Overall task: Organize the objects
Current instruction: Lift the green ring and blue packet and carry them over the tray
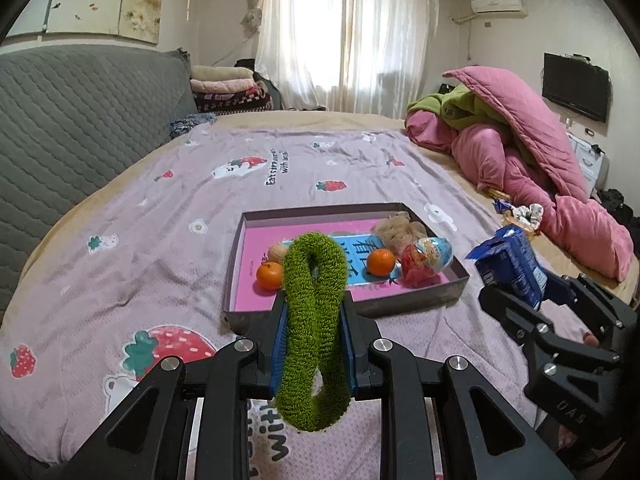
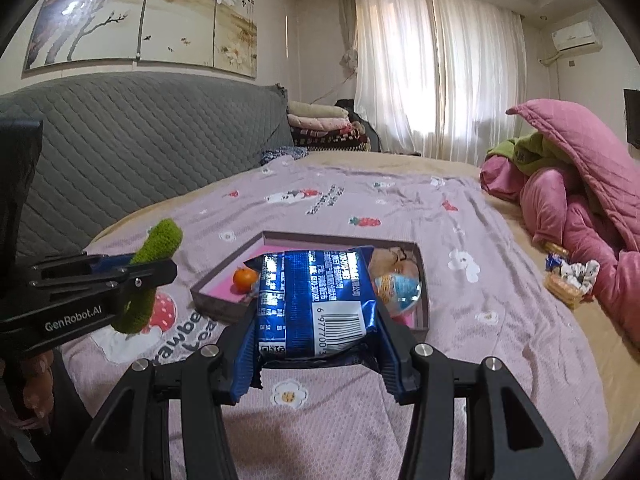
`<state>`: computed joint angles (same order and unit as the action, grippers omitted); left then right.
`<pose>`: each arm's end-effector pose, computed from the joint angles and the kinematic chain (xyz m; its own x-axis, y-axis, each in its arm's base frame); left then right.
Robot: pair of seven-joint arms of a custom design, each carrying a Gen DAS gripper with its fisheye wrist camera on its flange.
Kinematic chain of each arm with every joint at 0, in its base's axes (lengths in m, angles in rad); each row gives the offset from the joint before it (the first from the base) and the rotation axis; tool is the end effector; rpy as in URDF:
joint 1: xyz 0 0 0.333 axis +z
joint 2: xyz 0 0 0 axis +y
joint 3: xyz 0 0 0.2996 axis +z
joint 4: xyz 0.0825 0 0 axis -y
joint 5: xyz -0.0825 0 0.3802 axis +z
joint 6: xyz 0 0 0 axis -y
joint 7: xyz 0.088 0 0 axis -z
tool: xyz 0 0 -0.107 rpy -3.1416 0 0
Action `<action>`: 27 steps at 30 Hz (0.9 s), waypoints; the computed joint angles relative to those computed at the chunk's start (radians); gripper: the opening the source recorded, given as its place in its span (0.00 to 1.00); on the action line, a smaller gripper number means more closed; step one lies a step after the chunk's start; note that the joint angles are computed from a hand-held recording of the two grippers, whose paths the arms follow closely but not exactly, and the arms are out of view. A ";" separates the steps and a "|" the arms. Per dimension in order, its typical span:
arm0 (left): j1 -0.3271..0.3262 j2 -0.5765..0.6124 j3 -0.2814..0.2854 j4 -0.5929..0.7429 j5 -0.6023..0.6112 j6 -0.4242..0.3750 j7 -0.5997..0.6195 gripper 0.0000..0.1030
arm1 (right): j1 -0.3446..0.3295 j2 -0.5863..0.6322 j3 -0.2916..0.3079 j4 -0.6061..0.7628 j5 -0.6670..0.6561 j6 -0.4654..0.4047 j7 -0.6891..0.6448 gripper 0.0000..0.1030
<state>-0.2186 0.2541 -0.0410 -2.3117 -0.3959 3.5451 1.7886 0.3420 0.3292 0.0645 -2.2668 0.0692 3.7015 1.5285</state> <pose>0.5548 -0.0975 0.3361 -0.0483 -0.9979 0.0441 -0.5771 -0.0082 -0.8166 0.5349 0.2181 0.3383 0.3549 -0.9347 -0.0190 -0.4263 -0.1437 -0.8931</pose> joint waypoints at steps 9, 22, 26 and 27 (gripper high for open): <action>0.015 0.015 0.006 0.052 0.025 -0.011 -0.011 0.22 | 0.007 0.016 -0.010 0.069 0.013 -0.001 -0.021 0.50; 0.006 0.065 0.067 0.193 0.054 -0.072 -0.018 0.23 | 0.006 0.048 -0.021 0.170 0.018 -0.017 -0.042 0.50; -0.030 0.098 0.114 0.259 0.038 -0.093 -0.005 0.23 | 0.001 0.068 -0.021 0.217 0.014 -0.025 -0.047 0.50; -0.036 0.112 0.125 0.281 0.038 -0.103 -0.003 0.23 | 0.002 0.075 -0.023 0.232 0.016 -0.030 -0.051 0.50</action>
